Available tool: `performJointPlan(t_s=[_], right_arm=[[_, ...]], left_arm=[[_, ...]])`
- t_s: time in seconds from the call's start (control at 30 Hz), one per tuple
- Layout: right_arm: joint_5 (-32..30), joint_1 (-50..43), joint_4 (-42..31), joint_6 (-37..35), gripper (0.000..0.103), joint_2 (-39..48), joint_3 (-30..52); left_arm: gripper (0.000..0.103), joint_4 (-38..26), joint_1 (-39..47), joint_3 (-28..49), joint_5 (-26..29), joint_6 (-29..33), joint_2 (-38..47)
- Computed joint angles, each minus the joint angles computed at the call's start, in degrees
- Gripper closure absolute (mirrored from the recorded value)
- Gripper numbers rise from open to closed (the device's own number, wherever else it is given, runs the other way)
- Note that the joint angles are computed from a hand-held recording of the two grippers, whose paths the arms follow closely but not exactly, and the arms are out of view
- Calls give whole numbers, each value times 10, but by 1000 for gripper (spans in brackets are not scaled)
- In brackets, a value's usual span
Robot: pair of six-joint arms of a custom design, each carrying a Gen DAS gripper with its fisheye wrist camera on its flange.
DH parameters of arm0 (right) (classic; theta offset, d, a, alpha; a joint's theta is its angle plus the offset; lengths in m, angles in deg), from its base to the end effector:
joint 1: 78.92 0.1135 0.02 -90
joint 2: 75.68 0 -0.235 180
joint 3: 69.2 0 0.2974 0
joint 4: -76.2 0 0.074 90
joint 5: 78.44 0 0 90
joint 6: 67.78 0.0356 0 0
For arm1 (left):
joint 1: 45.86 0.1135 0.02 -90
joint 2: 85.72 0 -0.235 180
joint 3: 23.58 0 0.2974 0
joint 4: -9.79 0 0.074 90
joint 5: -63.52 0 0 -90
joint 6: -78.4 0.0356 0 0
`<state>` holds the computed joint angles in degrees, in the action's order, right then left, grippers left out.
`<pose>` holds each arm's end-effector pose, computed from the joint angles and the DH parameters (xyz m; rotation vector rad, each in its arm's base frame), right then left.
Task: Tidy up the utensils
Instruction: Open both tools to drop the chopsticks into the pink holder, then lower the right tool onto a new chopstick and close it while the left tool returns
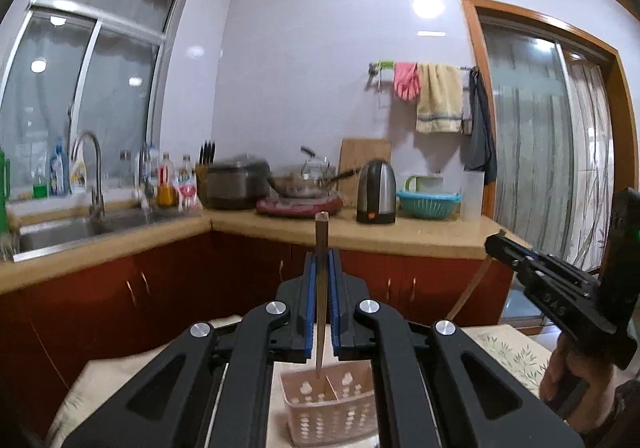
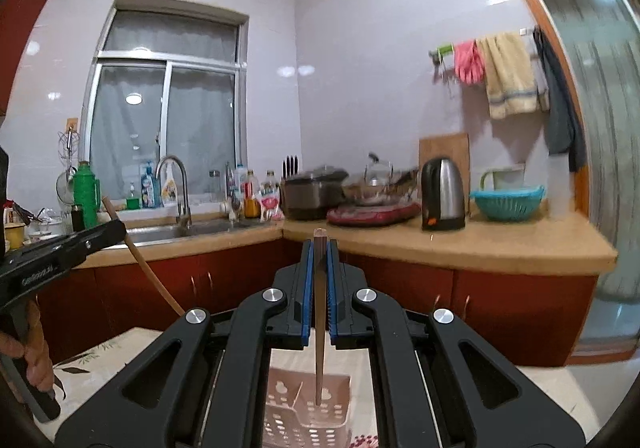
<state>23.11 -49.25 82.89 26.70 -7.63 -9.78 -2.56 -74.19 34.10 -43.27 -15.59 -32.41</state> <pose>0.2946 0.1596 0.2832 -0.1968 1.6001 0.3003 0.2541 -0.1253 0.3096 0.1445 1.7009 -0.1698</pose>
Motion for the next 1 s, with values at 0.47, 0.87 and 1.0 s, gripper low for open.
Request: performJointPlan(t_s=[0.47, 0.87, 1.0], right_arm=[[18, 0, -1, 38, 63, 45, -42], [129, 81, -67, 16, 53, -151, -162], [177, 133, -111, 38, 53, -228, -215]], left_arm=[[57, 0, 18, -31, 12, -39, 78], [34, -73, -14, -106, -61, -33, -50], [33, -114, -49, -148, -103, -43, -123]])
